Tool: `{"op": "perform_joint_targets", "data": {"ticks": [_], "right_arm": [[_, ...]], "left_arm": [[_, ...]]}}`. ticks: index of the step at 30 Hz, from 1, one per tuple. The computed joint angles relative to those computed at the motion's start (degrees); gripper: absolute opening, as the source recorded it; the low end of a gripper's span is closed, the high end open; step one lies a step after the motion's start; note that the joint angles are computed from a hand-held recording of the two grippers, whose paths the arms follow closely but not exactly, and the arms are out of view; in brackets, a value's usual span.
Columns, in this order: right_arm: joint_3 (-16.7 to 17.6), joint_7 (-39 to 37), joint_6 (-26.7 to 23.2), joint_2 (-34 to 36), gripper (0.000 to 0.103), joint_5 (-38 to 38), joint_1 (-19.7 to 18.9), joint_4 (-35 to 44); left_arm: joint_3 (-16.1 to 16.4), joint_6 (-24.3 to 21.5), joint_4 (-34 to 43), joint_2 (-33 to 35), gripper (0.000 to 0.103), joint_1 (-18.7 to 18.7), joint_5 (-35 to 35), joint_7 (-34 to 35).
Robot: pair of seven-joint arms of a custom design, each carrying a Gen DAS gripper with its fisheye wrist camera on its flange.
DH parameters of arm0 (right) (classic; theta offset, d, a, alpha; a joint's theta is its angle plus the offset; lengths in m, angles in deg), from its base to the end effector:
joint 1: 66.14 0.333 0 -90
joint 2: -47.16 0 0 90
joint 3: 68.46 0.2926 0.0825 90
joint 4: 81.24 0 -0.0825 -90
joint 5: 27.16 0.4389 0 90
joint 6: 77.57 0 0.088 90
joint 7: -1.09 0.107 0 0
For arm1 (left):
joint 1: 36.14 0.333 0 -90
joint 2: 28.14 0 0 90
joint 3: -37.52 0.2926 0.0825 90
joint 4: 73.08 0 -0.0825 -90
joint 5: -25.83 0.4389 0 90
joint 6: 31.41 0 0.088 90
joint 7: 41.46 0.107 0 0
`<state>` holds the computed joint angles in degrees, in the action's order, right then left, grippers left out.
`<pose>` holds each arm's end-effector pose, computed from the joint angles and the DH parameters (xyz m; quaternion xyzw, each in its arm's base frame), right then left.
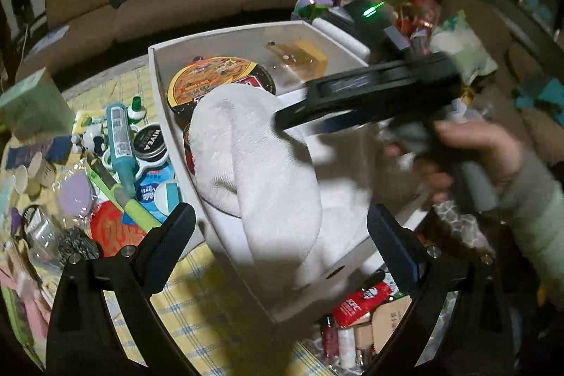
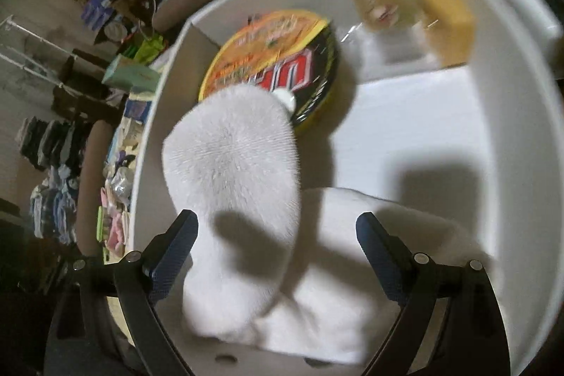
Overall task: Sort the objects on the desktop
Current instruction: 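Spread the towel across the box floor with the right gripper, release, then press the towel flat beside the noodle bowl with the right gripper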
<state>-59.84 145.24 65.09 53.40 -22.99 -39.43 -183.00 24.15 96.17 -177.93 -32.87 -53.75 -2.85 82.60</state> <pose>0.5650 0.3956 0.5206 -0.5355 0.7893 0.0360 0.2983 0.5331 -0.3425 0.5832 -0.3001 0.8999 -0.3159 0.0174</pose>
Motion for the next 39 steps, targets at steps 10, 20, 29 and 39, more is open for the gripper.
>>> {"op": "perform_joint_targets", "data": {"ticks": [10, 20, 29, 39], "right_arm": [[3.8, -17.8, 11.3, 2.1, 0.017, 25.1, -2.2, -1.6], [2.6, -14.9, 6.7, -7.7, 0.013, 16.1, 1.6, -6.5], [2.2, -1.0, -29.4, -4.2, 0.035, -8.8, 2.7, 3.1], [1.5, 4.1, -24.0, -12.5, 0.055, -12.4, 0.0, -4.1]], "left_arm": [[0.4, -1.3, 0.7, 1.2, 0.098, 0.8, -3.0, -0.5], [0.8, -2.2, -0.7, -1.5, 0.098, 1.1, -3.9, -0.6], [-2.2, -1.1, 0.5, -0.1, 0.100, -1.1, 12.7, -4.2], [-4.0, -4.0, 11.3, 10.9, 0.100, -3.9, 18.0, -7.6]]}}
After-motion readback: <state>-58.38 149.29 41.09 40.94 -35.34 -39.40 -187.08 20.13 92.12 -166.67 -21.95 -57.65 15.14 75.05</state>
